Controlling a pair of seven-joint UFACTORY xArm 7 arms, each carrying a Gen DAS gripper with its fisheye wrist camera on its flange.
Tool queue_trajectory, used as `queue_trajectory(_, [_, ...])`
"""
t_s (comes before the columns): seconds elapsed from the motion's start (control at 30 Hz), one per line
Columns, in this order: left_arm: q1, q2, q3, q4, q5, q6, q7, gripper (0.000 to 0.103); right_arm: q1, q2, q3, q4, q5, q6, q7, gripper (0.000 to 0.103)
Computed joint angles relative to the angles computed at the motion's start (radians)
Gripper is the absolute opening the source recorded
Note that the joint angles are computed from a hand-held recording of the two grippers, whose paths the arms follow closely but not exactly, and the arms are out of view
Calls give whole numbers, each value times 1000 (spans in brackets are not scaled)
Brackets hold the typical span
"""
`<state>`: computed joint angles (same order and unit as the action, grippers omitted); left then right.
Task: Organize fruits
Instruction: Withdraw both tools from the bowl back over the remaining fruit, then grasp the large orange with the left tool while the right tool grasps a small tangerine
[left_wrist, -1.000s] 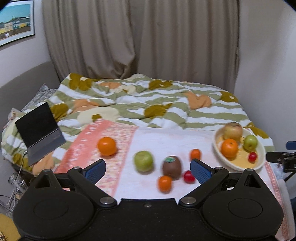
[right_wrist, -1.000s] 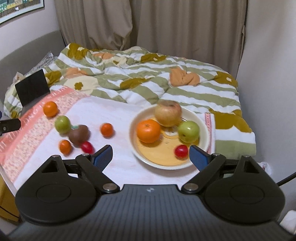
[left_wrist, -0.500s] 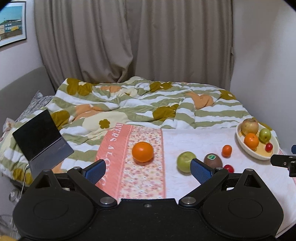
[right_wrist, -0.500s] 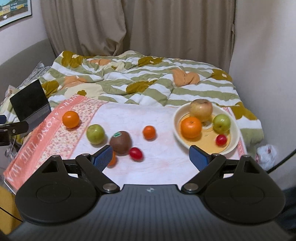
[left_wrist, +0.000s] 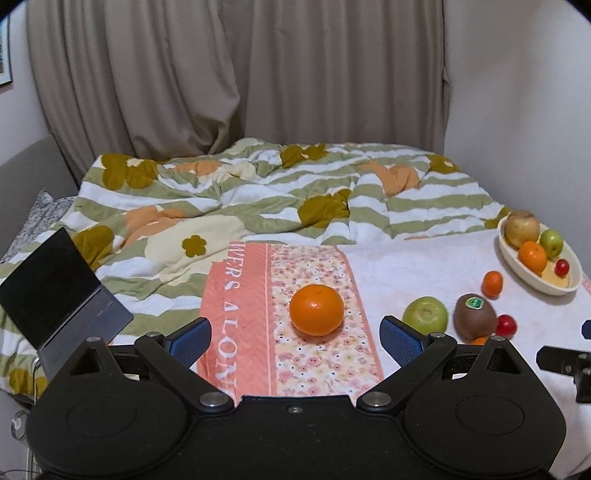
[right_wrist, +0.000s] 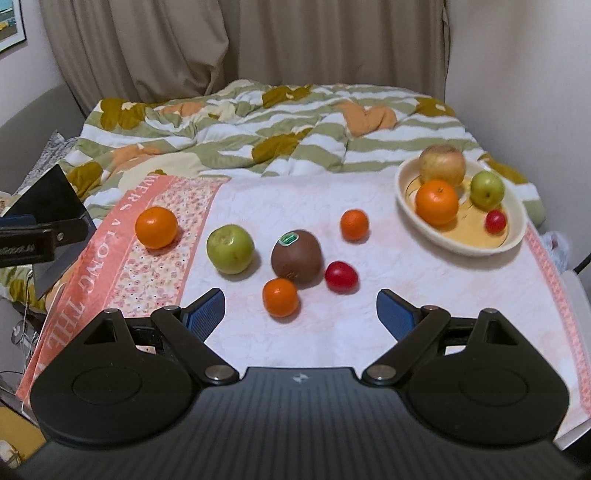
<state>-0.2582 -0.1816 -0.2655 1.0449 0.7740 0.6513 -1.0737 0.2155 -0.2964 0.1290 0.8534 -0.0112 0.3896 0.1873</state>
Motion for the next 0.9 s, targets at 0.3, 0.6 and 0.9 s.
queue_trajectory(0.3, [-13,168,72,84,-35,-71,91,98,-5,134,25,42,-55,-26,95,102])
queue_trajectory(0.6, [-58,304,152,161,-102,-108,155,91,14,231,16,95,-102,-25,149,94])
queue_trajectory(0.9, [-90,371,194,215,-130,-126,206,79,30,285,3,126,-98,-18,152,85])
